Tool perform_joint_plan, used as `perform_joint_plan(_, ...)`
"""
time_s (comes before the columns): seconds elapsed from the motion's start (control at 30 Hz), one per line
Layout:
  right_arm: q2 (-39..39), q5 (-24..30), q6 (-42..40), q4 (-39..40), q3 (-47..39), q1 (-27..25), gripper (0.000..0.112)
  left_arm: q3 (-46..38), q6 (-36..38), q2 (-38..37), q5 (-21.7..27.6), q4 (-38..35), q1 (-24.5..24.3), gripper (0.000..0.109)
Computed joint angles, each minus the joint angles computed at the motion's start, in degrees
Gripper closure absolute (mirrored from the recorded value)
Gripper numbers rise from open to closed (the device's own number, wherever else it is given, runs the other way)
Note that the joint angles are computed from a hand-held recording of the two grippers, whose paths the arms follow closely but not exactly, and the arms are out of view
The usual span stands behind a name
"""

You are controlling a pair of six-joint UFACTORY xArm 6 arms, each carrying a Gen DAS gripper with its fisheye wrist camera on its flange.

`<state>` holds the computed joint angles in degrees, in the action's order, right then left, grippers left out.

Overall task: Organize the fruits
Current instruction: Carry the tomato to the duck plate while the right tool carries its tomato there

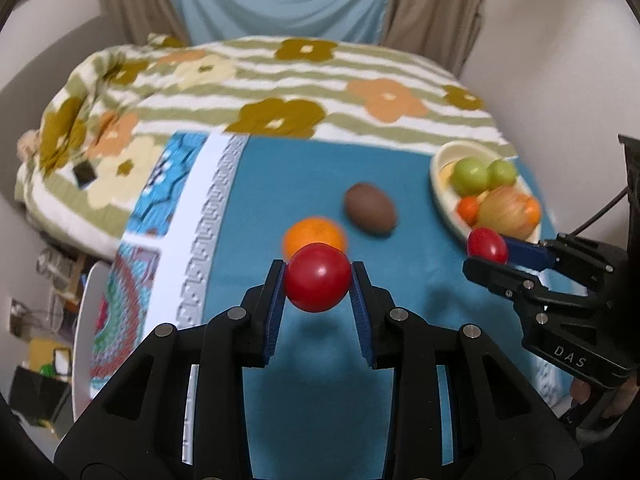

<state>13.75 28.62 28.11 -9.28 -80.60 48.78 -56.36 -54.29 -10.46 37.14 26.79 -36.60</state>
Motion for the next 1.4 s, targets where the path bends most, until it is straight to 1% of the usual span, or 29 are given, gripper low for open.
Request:
perform_joint_plan(0.13,-3.94,0.12,1.34,-1.57,3.03,-2.42,0.083,-5.58,1.72,4.34,-1.27,-0.54,-1.24,0.072)
perform_joint_plan(0.3,-7.03,0.75,5.02,-6.06,4.94,-6.16,0.083,-15.15,10.70,12.62,-2.48,-5.60,-1.46,0.072)
perform_joint_plan(0.37,-7.47,0.83,5.98,-6.26,5.07,-7.65,0.083,-18.48,13.91,15.48,-2.95,-7.62,-1.27,0.072)
perform_joint_plan(0.43,-7.52,1.15,7.83,-7.43,4.73,-9.10,0.083,-21.65,17.62,18.43,-3.71,-10.64,-1.07,0.072)
perform_joint_plan(0.53,-7.04,2.84,9.76,-8.47,3.43,-10.86,0.083,-27.56,23.38,23.67,-3.41,-15.63,-0.92,0.072)
perform_joint_plan(0.63,-6.14,3.94,10.79,-8.15,2.19,-12.38,0.083,-33.07,28.47,28.69,-2.31,-20.09,-0.67,0.072)
perform_joint_plan(0.7,-5.05,4.55,11.44,-8.12,1.11,-13.13,0.083,-37.10,31.53,32.20,-0.68,-22.73,-0.50,0.072)
perform_joint_plan(0.83,-3.37,4.72,12.43,-7.77,-0.15,-14.21,0.083,-43.33,36.14,37.45,2.13,-25.56,-0.24,0.072)
perform_joint_plan(0.93,-2.03,4.69,13.08,-7.30,-1.12,-14.67,0.083,-49.27,39.40,42.16,5.23,-27.45,-0.10,0.072)
perform_joint_plan(1.1,0.18,4.94,13.16,-5.98,-2.88,-15.22,0.083,-57.10,42.88,48.00,9.56,-28.52,-0.10,0.072)
perform_joint_plan(1.17,0.98,5.17,12.90,-5.41,-3.65,-15.37,0.083,-58.93,43.89,49.38,10.77,-28.45,-0.03,0.072)
perform_joint_plan(1.27,1.75,5.37,12.79,-5.07,-4.46,-15.57,0.083,-59.46,44.60,49.80,11.46,-28.18,0.03,0.072)
perform_joint_plan(1.3,2.06,5.54,12.71,-5.01,-4.85,-15.63,0.083,-59.38,45.39,49.78,11.43,-28.96,0.12,0.070)
perform_joint_plan(1.33,2.10,5.61,12.67,-4.98,-4.94,-15.66,0.083,-59.30,45.97,49.73,11.42,-29.57,0.19,0.065)
perform_joint_plan(1.37,2.32,5.63,12.62,-4.92,-5.15,-15.74,0.083,-59.06,46.15,49.54,11.37,-29.53,0.24,0.043)
perform_joint_plan(1.4,2.46,5.69,12.53,-4.83,-5.32,-15.77,0.083,-58.27,45.42,49.03,10.59,-28.28,0.20,0.014)
